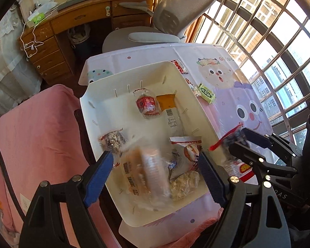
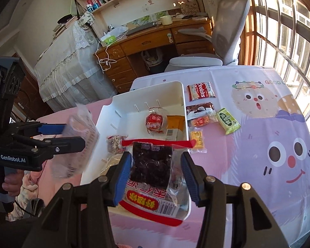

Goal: Organize snacks
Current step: 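Open the left tool to drop the bread pack while the right tool drops the dark bag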

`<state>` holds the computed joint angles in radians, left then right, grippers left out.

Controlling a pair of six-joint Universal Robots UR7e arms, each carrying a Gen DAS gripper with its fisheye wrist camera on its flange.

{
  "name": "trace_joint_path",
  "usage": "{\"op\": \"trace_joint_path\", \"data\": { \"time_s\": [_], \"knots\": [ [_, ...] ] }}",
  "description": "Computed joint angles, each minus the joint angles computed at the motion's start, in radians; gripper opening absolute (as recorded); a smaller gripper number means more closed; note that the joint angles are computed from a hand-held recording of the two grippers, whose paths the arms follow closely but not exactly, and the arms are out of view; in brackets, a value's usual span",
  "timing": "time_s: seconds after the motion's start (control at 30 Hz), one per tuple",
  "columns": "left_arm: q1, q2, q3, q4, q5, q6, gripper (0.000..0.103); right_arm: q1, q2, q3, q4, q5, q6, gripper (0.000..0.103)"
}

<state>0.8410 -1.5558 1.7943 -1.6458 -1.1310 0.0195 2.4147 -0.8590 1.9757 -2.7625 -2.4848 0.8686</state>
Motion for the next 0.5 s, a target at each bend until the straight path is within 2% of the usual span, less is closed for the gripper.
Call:
{"op": "trace_joint_path", "data": {
  "time_s": [0.17,0.5],
  "knots": [
    [0.009,0.001,0.001,0.011,-0.002,0.007,0.087,-0.004,-0.001,0.006,0.037,0.014,0.083,0.060],
    [-0.003,-0.026,0.077,-0.002,-0.065,0.003,0.087,0.018,-0.035,0.063,0.129,0.017,0.301,0.061]
  ]
}}
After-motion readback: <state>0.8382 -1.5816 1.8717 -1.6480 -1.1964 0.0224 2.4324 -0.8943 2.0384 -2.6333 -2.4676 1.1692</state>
